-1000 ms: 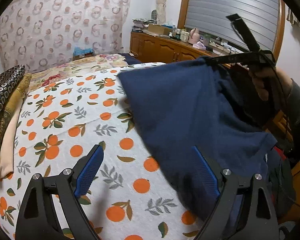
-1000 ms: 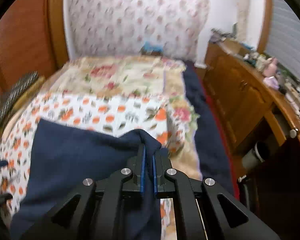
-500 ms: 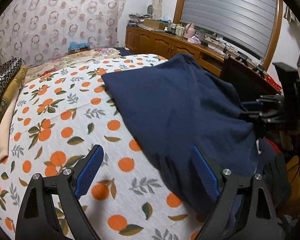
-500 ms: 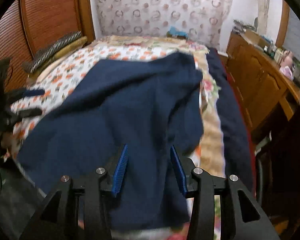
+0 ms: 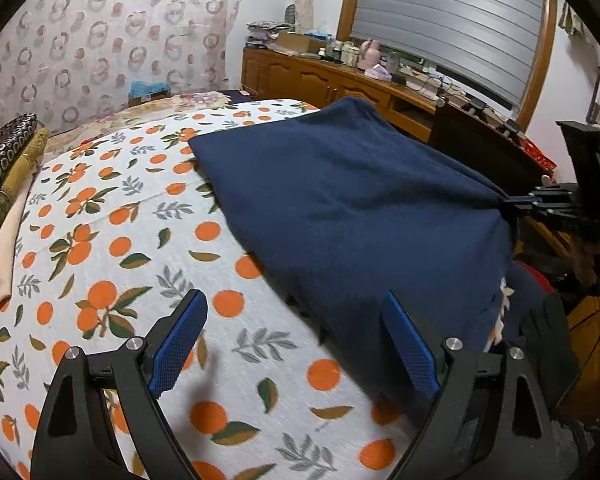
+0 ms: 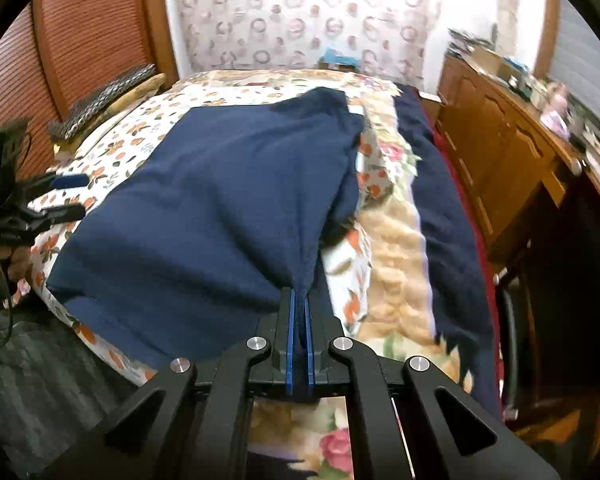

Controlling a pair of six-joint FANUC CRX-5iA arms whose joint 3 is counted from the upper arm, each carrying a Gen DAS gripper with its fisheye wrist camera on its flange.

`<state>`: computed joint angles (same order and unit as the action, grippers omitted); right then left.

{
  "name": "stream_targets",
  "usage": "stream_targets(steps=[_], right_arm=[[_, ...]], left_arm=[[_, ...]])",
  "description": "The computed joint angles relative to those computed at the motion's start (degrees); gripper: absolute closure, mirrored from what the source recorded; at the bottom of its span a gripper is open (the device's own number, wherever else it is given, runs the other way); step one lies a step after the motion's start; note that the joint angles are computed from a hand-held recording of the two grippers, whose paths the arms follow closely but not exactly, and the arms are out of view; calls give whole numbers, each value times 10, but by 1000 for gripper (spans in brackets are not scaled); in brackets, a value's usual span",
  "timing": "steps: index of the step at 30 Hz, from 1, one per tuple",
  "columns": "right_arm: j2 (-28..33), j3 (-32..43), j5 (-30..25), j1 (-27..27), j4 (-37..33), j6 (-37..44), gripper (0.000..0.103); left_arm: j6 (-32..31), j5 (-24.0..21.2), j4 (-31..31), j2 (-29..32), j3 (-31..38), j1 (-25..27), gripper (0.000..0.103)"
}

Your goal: Fold small clothes

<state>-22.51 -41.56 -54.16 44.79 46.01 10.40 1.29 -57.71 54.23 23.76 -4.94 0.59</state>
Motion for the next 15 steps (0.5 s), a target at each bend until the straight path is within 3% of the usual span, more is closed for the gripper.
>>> stream_targets(steps=[7, 11, 15], right_arm=[[40, 16, 15, -10, 7, -15, 99], [33, 14, 7, -2, 9, -26, 75], [40, 11, 14, -5, 12, -32, 64]], left_arm=[[-4, -1, -9, -5, -6, -3, 13], [-4, -2, -10, -4, -5, -3, 13], [-2, 0, -13, -3, -6, -3, 13]])
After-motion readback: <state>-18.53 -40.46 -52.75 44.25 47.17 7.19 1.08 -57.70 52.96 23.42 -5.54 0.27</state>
